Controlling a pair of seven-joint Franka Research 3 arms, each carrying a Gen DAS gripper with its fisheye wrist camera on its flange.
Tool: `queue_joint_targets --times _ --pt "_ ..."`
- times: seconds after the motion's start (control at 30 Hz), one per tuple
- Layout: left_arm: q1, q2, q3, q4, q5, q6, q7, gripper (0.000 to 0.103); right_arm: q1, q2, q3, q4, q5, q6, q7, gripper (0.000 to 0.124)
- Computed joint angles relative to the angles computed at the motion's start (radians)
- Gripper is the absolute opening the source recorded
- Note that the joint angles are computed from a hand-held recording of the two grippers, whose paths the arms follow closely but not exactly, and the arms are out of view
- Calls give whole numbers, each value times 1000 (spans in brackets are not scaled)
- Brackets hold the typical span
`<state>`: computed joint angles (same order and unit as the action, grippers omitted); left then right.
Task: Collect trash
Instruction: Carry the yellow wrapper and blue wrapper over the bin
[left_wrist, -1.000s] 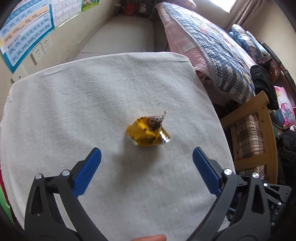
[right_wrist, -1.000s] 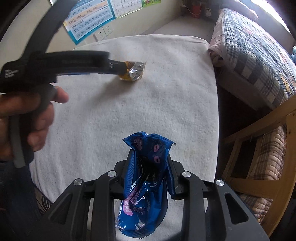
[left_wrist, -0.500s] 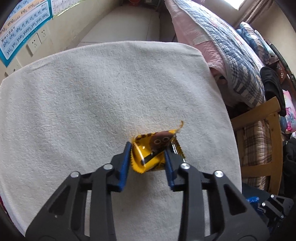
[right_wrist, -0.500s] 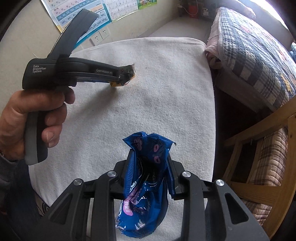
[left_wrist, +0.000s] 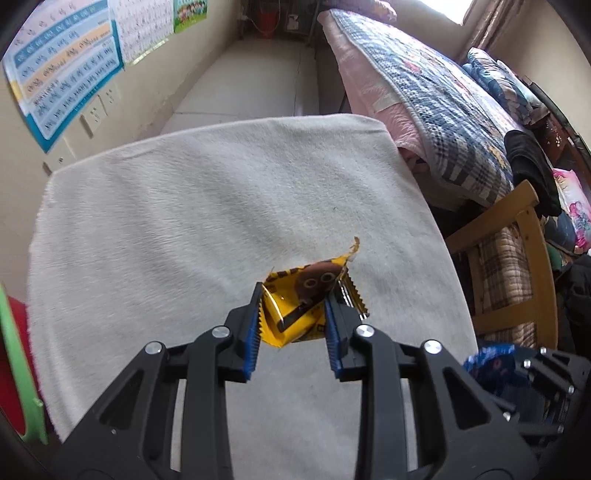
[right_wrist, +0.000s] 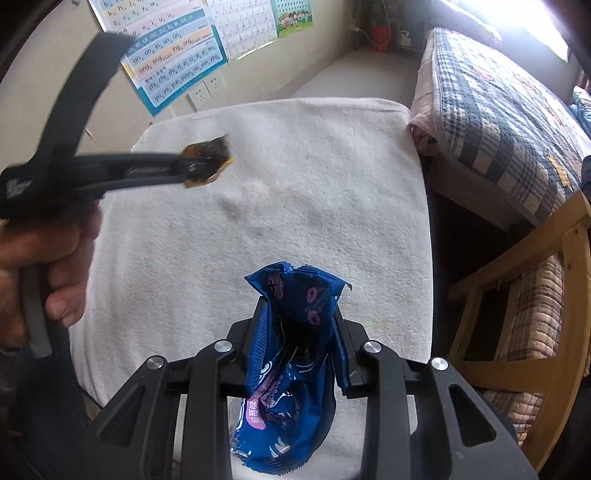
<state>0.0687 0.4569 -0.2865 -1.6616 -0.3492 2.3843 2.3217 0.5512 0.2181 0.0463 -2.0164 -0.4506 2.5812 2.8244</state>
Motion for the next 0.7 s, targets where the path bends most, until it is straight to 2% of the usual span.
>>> queue_joint_targets --times 0.23,0.5,0.7 --pt "68 -124 20 -113 -100 22 92 28 31 16 -2 76 -66 -55 55 30" --pt "114 -182 83 -145 -182 1 153 28 71 93 -1 247 -99 -136 0 30" --pt "151 -182 119 -127 -216 -9 168 28 111 180 -17 402 -94 -175 -61 30"
